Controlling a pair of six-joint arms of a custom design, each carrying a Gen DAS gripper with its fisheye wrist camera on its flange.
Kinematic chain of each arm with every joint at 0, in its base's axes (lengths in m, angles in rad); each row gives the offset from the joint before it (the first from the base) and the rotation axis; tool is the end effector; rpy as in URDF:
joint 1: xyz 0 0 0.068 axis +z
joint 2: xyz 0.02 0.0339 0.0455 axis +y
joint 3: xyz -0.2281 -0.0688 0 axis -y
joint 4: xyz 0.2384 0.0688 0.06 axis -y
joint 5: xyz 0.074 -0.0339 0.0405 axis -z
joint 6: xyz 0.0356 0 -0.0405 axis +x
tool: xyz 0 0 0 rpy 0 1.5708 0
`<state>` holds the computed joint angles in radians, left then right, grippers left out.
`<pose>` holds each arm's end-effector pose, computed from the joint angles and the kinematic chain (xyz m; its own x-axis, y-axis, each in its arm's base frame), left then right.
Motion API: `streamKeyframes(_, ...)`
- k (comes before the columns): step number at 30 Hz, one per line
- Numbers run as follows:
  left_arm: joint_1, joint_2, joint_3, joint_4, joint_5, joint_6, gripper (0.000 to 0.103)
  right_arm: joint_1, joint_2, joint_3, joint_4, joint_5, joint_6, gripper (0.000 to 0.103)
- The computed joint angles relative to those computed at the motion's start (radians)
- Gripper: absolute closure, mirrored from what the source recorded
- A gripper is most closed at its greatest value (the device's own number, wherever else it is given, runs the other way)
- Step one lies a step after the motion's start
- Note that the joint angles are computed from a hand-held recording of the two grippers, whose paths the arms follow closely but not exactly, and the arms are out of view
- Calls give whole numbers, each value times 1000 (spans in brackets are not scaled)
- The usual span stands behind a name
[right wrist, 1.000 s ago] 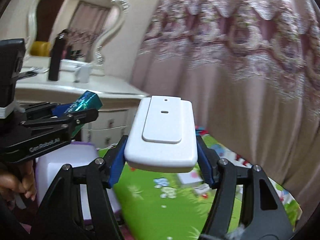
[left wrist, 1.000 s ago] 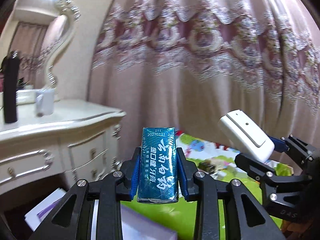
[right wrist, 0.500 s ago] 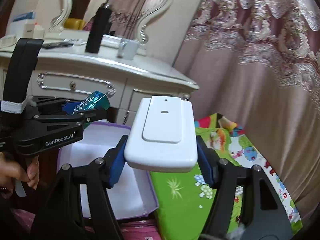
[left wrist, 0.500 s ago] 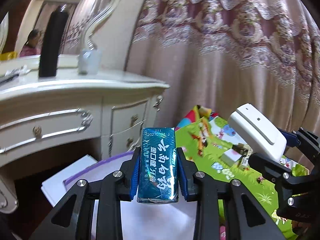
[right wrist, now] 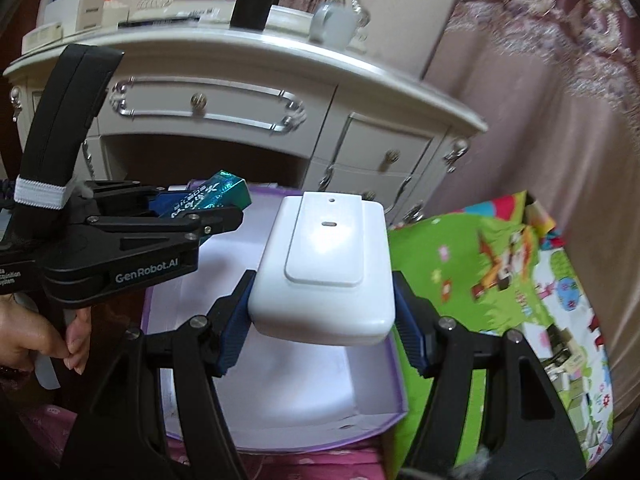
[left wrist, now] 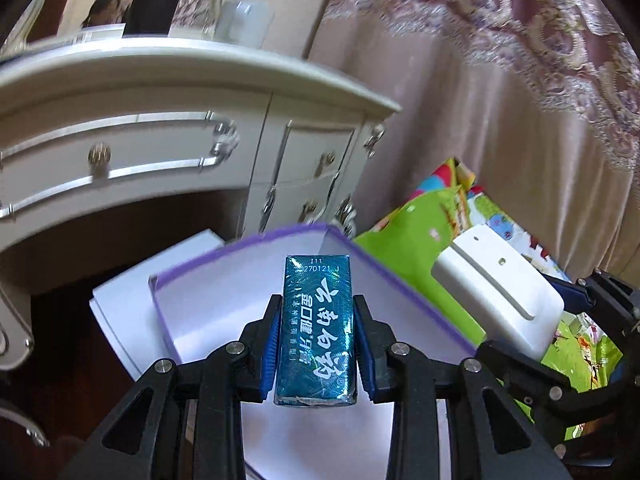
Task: Organize rigid objects
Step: 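Carry both held items over the purple-rimmed storage box and lower them, then open both grippers to drop the case and gum pack into the box, then grasp the pink binder clip with right gripper while left grasps pink-printed white box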
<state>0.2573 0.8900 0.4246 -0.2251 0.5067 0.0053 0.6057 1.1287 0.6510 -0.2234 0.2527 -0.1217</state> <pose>0.1953 0.0335 0.1704 -0.6152 -0.1571 -0.7726 0.1426 0.9416 -0.3050 0.2061 0.1319 0.1934 -0.4785 -0.4744 -0.7389 -0.4557 0.8535 -0.2528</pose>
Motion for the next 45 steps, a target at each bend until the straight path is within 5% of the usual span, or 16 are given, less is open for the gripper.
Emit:
streamKeyframes(10, 62, 191, 26, -4, 11, 69, 69, -36, 173, 9, 63, -99, 30, 35)
streamKeyframes(18, -16, 251, 37, 13, -71, 27, 67, -80, 234, -14, 106, -173, 41, 36)
streamKeyframes(20, -50, 255, 49, -3, -122, 2, 50, -104, 231, -29, 125, -197, 35, 35)
streamKeyframes(22, -91, 253, 59, -10, -190, -31, 9, -153, 221, -36, 118, -263, 31, 27)
streamKeyframes(26, -206, 249, 91, -30, -382, -102, 8, -326, 125, -91, 99, -432, 49, 20)
streamKeyframes(33, -567, 348, 233, -42, -500, -190, 8, -883, -26, -189, 2, -624, -74, 15)
streamKeyframes(36, -778, 528, 388, 3, -523, -136, 8, -1211, 59, -172, -33, -710, -176, 15)
streamKeyframes(42, -993, 1124, 1019, -73, -552, 62, 8, -1628, 347, -24, -45, -770, -301, 15)
streamKeyframes(45, -997, 1341, 1366, -309, -491, 83, 7, -1645, 483, 78, -22, -734, -303, 15)
